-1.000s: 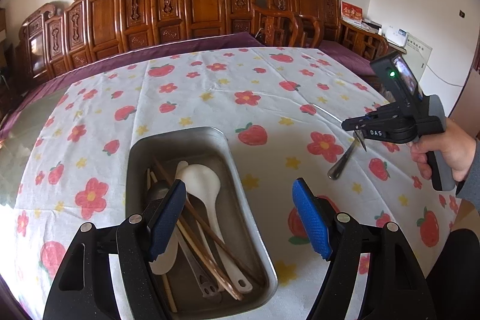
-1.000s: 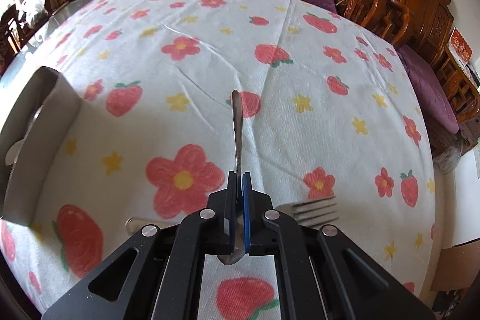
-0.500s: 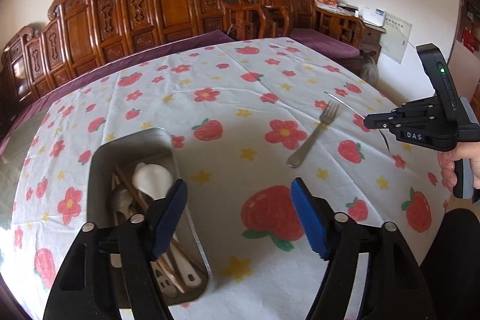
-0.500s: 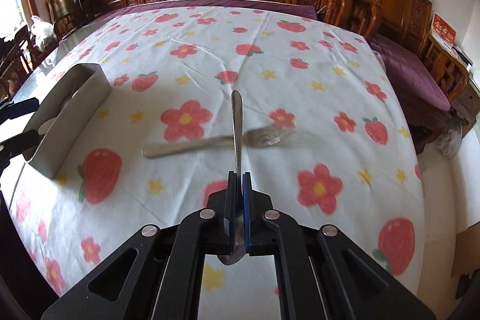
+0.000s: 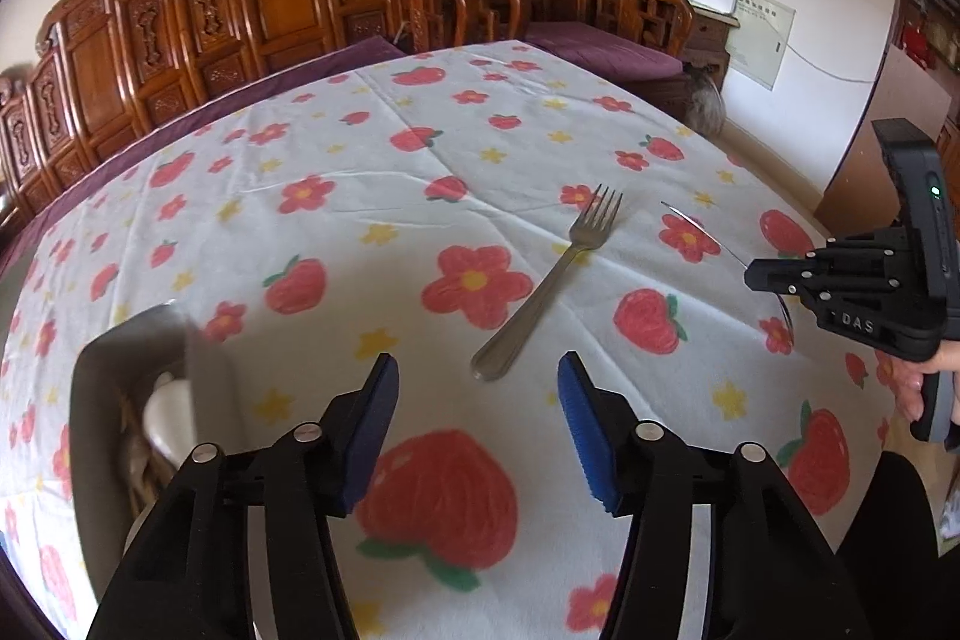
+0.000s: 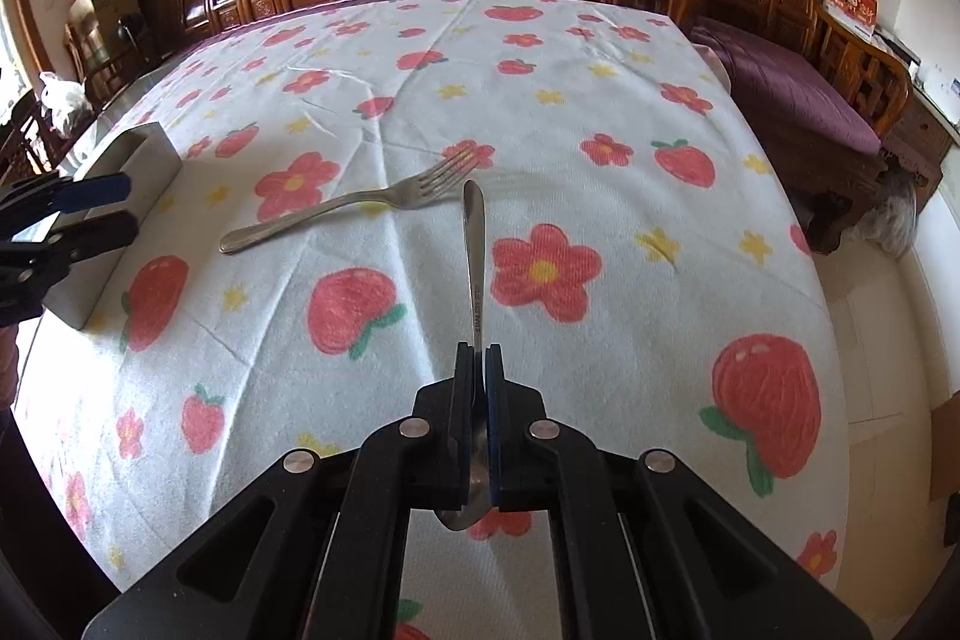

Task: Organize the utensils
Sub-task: 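Grasp the metal fork handle with the left tool, then carry the fork into the metal tray and open the left tool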

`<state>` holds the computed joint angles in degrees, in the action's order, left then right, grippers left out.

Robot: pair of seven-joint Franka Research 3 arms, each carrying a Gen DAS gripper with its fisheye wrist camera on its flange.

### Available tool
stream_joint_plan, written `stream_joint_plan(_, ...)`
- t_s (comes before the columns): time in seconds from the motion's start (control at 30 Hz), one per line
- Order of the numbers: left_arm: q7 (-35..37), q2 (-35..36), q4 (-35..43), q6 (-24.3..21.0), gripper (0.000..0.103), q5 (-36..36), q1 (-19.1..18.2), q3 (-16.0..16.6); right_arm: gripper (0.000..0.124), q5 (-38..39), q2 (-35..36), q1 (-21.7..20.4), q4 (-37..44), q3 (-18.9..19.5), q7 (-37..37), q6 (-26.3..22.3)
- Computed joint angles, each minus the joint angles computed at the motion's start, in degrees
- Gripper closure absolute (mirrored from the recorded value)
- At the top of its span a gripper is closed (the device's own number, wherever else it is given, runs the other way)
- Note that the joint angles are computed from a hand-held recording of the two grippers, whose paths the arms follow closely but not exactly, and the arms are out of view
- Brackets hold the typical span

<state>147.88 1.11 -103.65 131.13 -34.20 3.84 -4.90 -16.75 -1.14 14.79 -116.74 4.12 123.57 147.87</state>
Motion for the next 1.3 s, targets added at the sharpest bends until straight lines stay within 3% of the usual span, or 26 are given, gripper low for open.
stream_joint_plan(0.23, -6.1, 8.3, 8.5, -3.3, 0.068, 4.7, -1.1, -3.1, 0.119, 1.9, -0.5, -0.5, -1.7, -0.3, -0.4, 1.4)
stream_joint_plan(0.43, -9.6, 13.5, 14.1, -6.2, 0.073, 9.5, -2.3, -6.1, 0.119, 4.5, -0.9, -0.9, -3.3, -0.4, -1.5, 3.5)
stream_joint_plan(0.67, -14.1, 17.5, 18.3, -7.1, 0.081, 15.8, -3.8, -7.2, 0.119, 6.1, -1.1, -1.2, -3.9, -0.1, -2.3, 4.6)
stream_joint_plan(0.77, -13.8, 17.5, 18.1, -6.2, 0.084, 16.7, -3.5, -7.7, 0.119, 5.8, -1.1, -1.1, -3.7, 0.0, -2.4, 4.6)
stream_joint_plan(0.9, -14.3, 16.7, 17.5, -6.9, 0.096, 17.4, -3.3, -7.9, 0.119, 4.5, -1.4, -0.9, -3.3, 0.3, -2.0, 3.7)
stream_joint_plan(1.3, -12.9, 7.0, 8.6, -5.0, 0.097, 13.3, -1.2, -5.4, 0.119, -1.1, -3.9, 0.2, -0.5, 2.4, 1.8, -1.2)
